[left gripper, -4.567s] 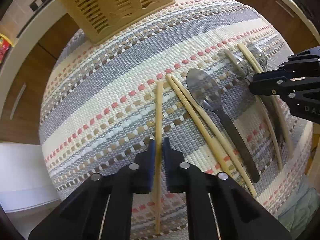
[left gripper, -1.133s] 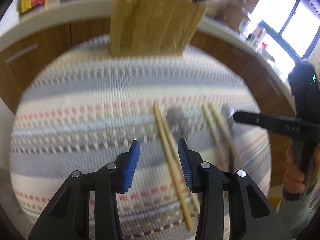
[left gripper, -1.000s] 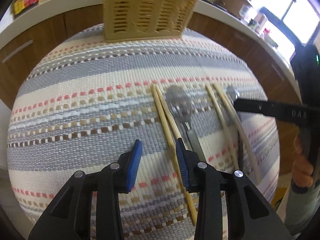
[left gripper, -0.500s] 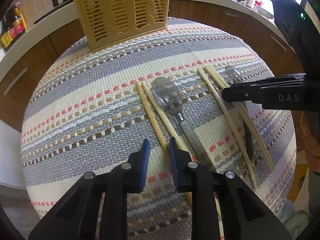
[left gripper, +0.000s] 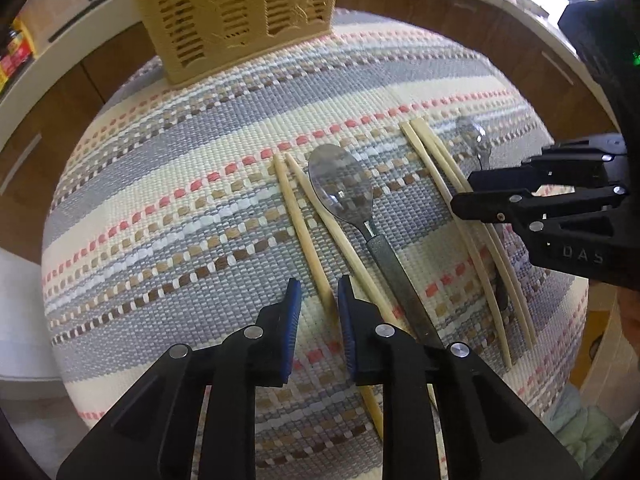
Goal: Organize utensils
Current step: 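Move both open tools back down to the remaining utensils on the cloth, then grasp a wooden chopstick with the left tool while the right tool closes on a utensil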
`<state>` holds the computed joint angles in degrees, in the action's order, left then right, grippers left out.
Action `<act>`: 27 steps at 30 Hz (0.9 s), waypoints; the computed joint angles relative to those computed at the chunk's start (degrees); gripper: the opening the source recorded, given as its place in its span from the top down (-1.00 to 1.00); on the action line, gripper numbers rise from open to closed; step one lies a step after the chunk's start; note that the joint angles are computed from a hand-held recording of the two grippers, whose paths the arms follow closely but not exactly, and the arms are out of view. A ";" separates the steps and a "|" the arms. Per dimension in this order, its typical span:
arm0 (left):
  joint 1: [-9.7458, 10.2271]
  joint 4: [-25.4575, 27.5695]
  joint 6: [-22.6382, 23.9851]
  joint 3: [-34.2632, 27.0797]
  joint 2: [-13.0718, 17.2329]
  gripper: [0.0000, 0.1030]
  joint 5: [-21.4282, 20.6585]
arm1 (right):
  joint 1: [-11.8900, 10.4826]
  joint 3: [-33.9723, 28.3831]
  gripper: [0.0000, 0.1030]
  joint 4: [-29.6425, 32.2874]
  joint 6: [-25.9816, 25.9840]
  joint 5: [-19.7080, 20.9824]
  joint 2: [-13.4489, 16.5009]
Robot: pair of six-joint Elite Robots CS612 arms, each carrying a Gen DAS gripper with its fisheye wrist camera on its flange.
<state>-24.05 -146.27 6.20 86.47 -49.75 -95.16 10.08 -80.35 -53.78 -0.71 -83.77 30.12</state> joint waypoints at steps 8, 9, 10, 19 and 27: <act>-2.29 1.16 4.07 0.11 -0.34 0.83 7.76 | 0.03 1.69 0.80 0.83 0.01 1.73 -0.98; -2.23 0.88 3.68 0.16 -0.36 0.84 7.57 | -0.26 1.39 0.82 0.96 0.03 2.33 -0.84; -2.19 0.64 3.33 0.25 -0.40 0.87 7.41 | -0.44 1.23 0.84 0.69 0.34 2.99 -0.72; -0.77 -2.27 1.08 1.83 -0.86 0.93 4.63 | -2.25 -0.75 1.00 0.67 -0.51 7.77 -0.15; 0.51 -2.03 1.03 1.65 -0.98 0.92 1.79 | -4.06 -1.18 0.93 2.88 4.02 10.64 -0.51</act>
<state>-23.53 -148.31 7.24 88.12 -50.73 -93.37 6.02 -81.52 -50.90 3.31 -73.13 29.61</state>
